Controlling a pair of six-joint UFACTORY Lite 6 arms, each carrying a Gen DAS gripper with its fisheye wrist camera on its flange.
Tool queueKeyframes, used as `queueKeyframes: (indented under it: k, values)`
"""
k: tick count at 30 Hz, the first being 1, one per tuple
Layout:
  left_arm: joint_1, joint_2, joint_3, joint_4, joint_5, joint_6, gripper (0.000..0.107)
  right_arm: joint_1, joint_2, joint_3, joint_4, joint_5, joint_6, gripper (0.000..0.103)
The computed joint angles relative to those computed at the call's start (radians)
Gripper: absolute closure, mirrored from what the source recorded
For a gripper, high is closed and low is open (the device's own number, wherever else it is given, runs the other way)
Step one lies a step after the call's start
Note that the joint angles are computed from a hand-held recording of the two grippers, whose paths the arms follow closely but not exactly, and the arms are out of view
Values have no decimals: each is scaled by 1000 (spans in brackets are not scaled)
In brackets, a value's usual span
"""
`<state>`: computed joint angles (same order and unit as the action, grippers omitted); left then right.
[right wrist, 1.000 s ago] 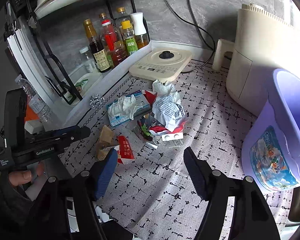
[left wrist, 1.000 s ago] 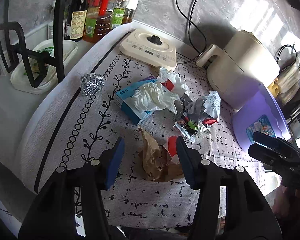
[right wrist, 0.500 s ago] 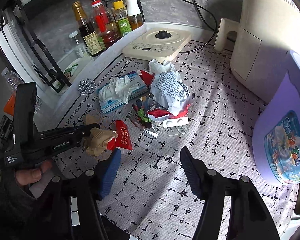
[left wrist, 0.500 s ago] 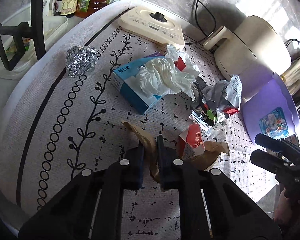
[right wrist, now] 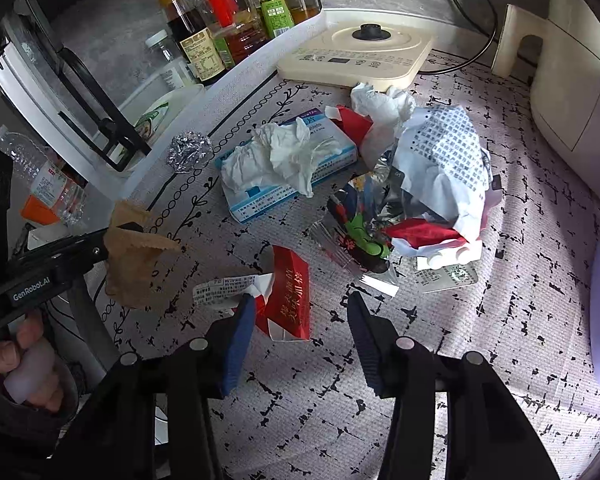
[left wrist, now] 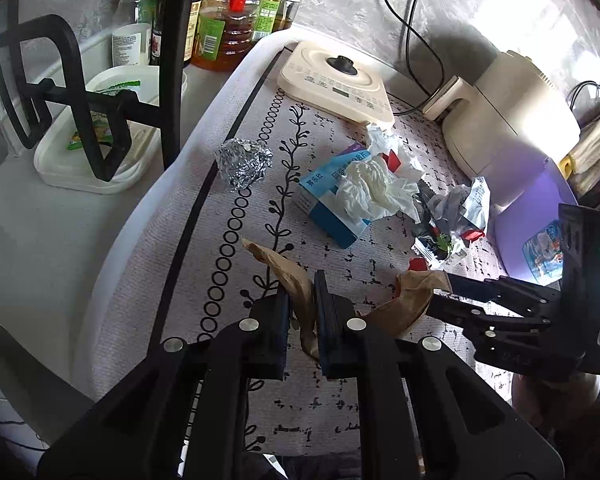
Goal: Collect trash
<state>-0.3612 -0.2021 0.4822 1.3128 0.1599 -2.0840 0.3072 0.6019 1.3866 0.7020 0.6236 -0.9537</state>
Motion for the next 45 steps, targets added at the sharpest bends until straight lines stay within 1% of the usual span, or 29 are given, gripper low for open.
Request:
queueKeyframes:
  k: [1, 2, 4, 5, 8, 13, 16, 20, 23, 28, 33, 36, 37, 40, 43, 45]
  values:
    - [6, -11, 2, -60, 3, 70, 95, 6, 28, 21, -16, 11, 21, 76]
    - [11, -17, 9, -108, 6, 130, 95, 10, 15, 9, -6, -10, 15, 86]
    - [15, -31, 31, -205, 21, 252, 95, 8, 24, 43, -7, 43, 32, 91]
    - [14, -37, 45, -225, 29, 282, 95, 5, 10, 44, 8, 54, 22, 92]
    - [5, -55, 92, -279, 54, 370, 95, 4, -58, 27, 22, 53, 6, 92]
    - [-61, -66, 185, -197, 177, 323, 95, -39, -154, 26, 64, 90, -15, 92]
    - [-88, -48, 252, -171, 210, 346, 95, -61, -192, 38, 81, 94, -11, 92]
    - [-103, -8, 340, -150, 212, 383, 95, -109, -256, 28, 87, 74, -11, 92]
    - [-116, 33, 409, -144, 210, 401, 95, -160, -283, 39, 110, 83, -25, 92]
    - [-162, 147, 558, -109, 216, 402, 95, -256, -329, 65, 153, 101, -65, 92]
    - [-191, 280, 716, -72, 182, 400, 95, -377, -347, 118, 201, 122, -108, 92]
    - [-204, 381, 840, -89, 149, 447, 95, -437, -341, 154, 204, 117, -119, 93]
    - [-208, 422, 892, -123, 137, 493, 95, -464, -338, 165, 213, 120, -125, 93]
    - [-216, 553, 1070, -331, 107, 739, 95, -531, -332, 186, 233, 119, -134, 95]
    - [-235, 662, 1232, -505, 106, 954, 95, -578, -333, 198, 239, 95, -145, 96]
    - [-240, 732, 1337, -639, 109, 1102, 95, -606, -319, 222, 237, 98, -140, 96]
